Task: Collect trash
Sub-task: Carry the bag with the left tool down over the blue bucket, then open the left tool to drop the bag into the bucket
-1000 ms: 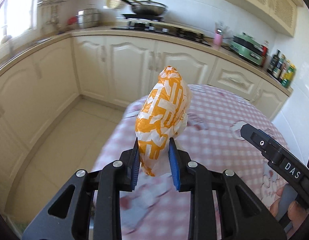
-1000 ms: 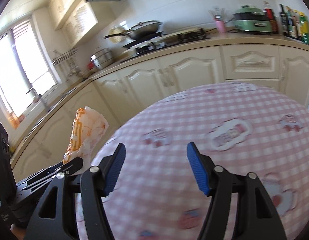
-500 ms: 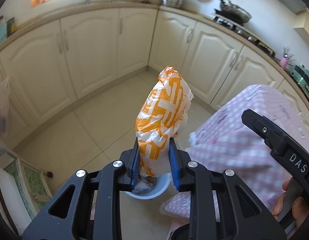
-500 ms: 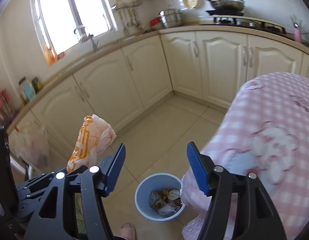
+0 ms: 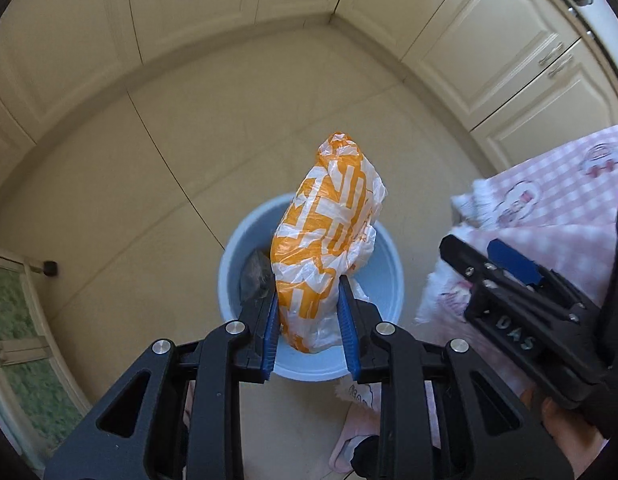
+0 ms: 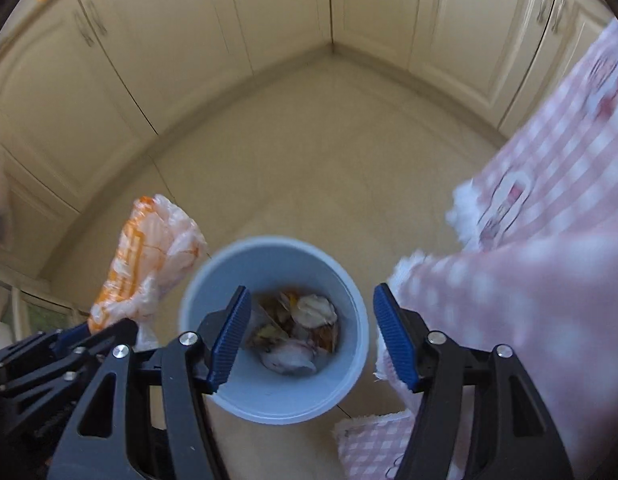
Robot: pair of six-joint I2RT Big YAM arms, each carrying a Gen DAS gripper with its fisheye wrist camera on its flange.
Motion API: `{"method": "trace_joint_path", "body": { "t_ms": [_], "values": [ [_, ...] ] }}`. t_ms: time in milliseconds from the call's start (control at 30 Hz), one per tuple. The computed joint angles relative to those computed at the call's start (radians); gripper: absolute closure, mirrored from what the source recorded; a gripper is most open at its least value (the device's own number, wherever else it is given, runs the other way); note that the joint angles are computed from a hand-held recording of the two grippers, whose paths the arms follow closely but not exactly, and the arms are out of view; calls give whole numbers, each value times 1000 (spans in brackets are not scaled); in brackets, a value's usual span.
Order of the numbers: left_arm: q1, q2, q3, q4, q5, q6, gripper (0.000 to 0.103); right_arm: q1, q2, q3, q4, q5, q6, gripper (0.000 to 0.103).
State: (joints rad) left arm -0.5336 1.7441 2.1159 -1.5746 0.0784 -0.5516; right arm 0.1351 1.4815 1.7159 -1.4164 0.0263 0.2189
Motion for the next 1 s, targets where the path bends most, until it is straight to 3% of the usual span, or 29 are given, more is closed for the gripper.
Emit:
{"method": "trace_joint_path", "body": {
  "t_ms": [167, 300, 367, 433, 500, 833, 1000],
  "values": [
    [-9, 68, -68, 56, 51, -8, 78, -45, 45, -124, 34, 29, -4, 41],
    [-21, 110, -102, 80, 71, -21, 78, -60, 80, -175, 28, 36, 1, 57],
    [-29, 127, -119, 90, 83, -40, 78, -68, 91, -197, 24, 36, 11, 59],
    [-33, 135, -135, 95, 89, -44, 78, -71, 114, -207, 15, 33, 8, 69],
    [-31, 125, -171, 106, 98, -34, 78, -79, 126, -222, 5, 28, 4, 88],
    [-35, 146, -187, 106, 81, -18, 78, -84, 127, -214, -15, 31, 5, 89],
    [-44, 143, -186, 101, 60, -28, 69, -85, 131, -216, -8, 27, 4, 89]
  ]
}}
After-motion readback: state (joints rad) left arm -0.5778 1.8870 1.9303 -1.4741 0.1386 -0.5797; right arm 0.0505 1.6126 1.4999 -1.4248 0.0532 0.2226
